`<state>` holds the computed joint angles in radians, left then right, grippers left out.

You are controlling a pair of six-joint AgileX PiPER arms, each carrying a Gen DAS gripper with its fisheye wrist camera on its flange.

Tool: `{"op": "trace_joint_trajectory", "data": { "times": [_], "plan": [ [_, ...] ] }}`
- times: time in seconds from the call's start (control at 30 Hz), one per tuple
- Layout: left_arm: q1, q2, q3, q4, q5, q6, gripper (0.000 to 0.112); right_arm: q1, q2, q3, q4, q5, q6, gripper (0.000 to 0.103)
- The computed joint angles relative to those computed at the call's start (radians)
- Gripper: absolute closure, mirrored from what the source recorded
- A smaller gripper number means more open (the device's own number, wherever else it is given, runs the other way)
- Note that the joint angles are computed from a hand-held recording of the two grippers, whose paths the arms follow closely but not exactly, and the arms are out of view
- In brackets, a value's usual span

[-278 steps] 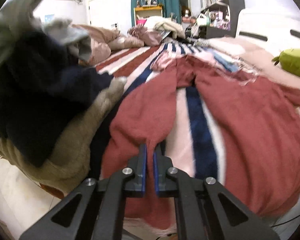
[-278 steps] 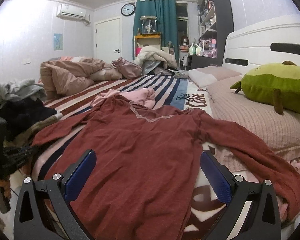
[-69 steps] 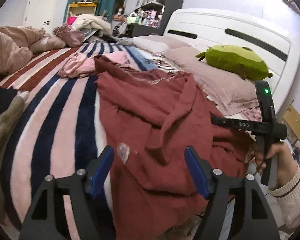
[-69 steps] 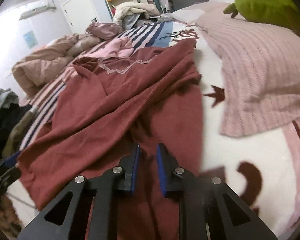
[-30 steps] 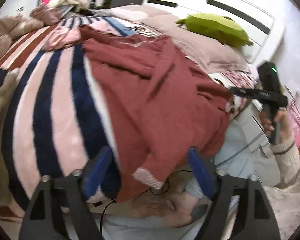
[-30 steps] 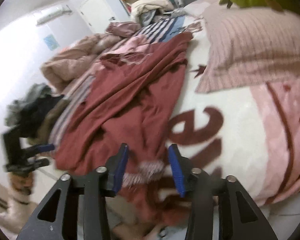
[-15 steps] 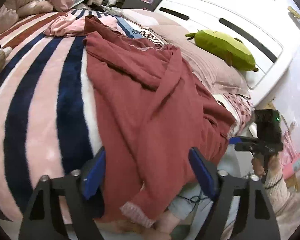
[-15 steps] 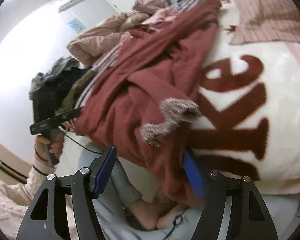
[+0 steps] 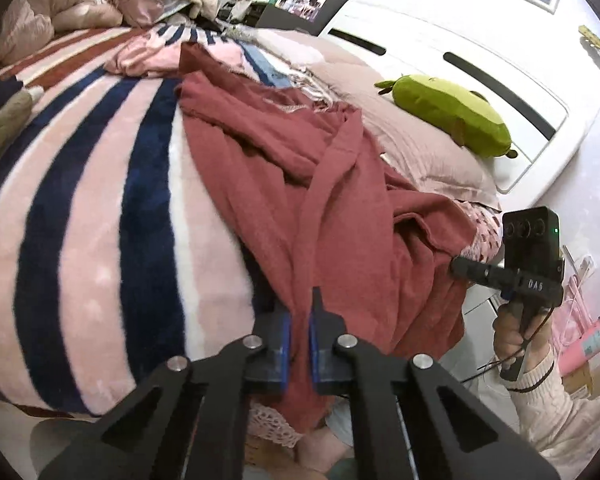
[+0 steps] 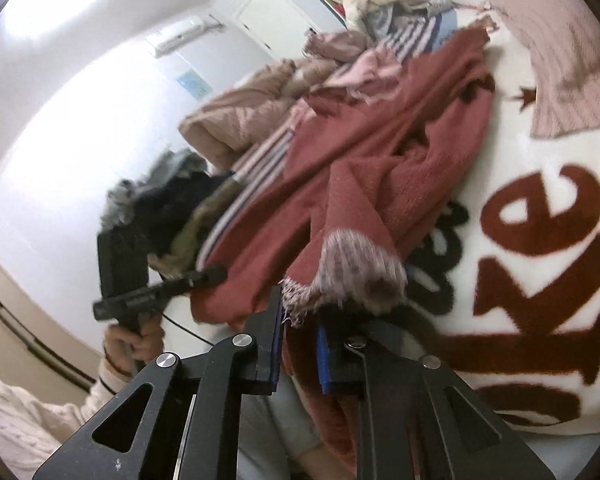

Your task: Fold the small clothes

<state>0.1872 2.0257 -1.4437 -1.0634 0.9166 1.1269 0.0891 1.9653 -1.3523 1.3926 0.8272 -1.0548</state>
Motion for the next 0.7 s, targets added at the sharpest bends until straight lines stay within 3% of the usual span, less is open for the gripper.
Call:
{"op": "trace_joint_trajectory", "data": {
  "times": [0.37,0.57,0.63,0.7],
  "plan": [
    [0.065,-0.216,0.126,-0.175,0.097,0.144,0.108,-0.068,-0.189,0.135,0.199,0.107,-0.169,0.096],
    [0.139,-0.357,0.184,-0.212,0.156,0.154,0.108,-0.043,-0.307,0.165,0.213,0.109,-0.174,0.096],
    [0.142,-0.369,0.166,-0.201,0.141,0.141,0.108,-0.035,-0.325,0.144,0.19,0.085,-0.14,0.097],
    [0.105,-0.364,0.134,-0.152,0.044,0.104,0.108,-0.026,-0.319,0.101,0.145,0.042,-0.094,0.097]
  ]
}}
